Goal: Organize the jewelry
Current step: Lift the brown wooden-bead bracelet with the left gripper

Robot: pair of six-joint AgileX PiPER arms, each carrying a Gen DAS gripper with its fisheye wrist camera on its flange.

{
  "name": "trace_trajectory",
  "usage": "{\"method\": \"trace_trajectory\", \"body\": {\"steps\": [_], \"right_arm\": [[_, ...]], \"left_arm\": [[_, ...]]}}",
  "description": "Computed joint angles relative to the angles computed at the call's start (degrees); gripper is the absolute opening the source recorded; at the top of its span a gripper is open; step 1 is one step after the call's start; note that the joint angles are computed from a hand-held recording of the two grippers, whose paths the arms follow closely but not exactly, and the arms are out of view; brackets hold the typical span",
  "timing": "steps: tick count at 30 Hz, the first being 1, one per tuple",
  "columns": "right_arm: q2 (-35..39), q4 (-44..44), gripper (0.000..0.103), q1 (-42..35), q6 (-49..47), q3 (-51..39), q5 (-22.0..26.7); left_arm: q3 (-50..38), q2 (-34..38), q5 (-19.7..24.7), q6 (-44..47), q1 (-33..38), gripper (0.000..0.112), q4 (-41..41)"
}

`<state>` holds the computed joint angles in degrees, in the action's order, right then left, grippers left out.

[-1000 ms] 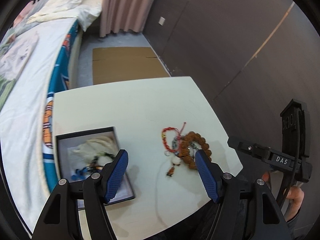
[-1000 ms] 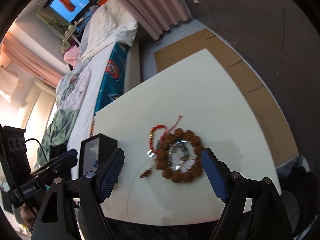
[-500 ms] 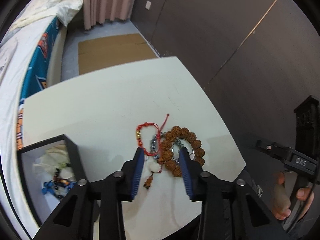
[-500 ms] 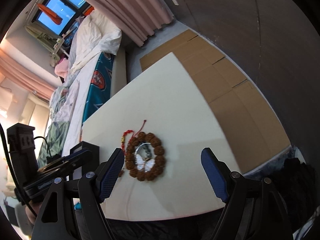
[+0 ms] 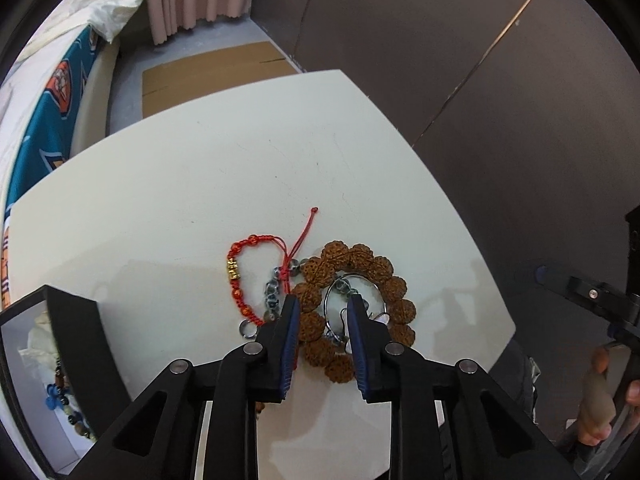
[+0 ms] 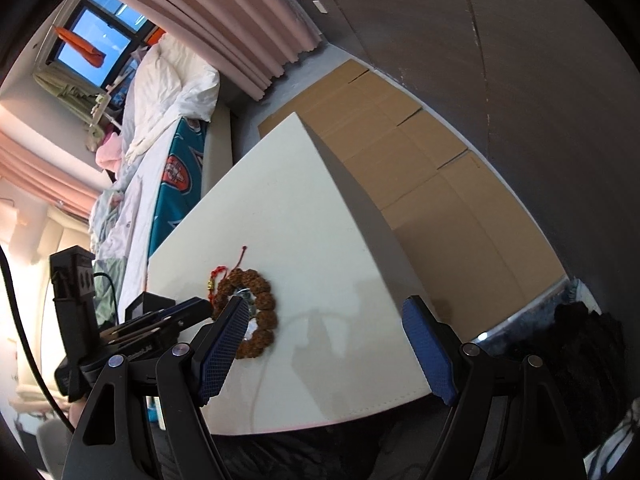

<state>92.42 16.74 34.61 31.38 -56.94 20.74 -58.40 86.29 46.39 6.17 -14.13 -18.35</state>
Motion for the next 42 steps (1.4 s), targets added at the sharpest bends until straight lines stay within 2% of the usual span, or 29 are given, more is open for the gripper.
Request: {"method": "trace_trajectory", "body": {"steps": [6,11,27,42], "right_arm": [[-1.02,2.68,0.079,-1.19,-2.47,1.72,-0.32],[-1.13,2.48,0.079,-1.14,-1.76,2.11,-0.36],[3.58,2.48,0.079,2.44,-2.92,-4.27,1.26],[15.32,-14.47,0.077,12.37,3.28,-20.52,8.16]], "left_arm": [[-2.57,4.46,-0.99,-5.75,-2.62,0.023,5.47],[-2.83,5.91,-1.26,-5.21,-2.73,0.021,4.83],[-3.31,-7.65,6.29,4.21,4.19,0.019,-5.49],[-1.36,-15.21,10.87,11.83,17.48,0.019,-8.71]]}}
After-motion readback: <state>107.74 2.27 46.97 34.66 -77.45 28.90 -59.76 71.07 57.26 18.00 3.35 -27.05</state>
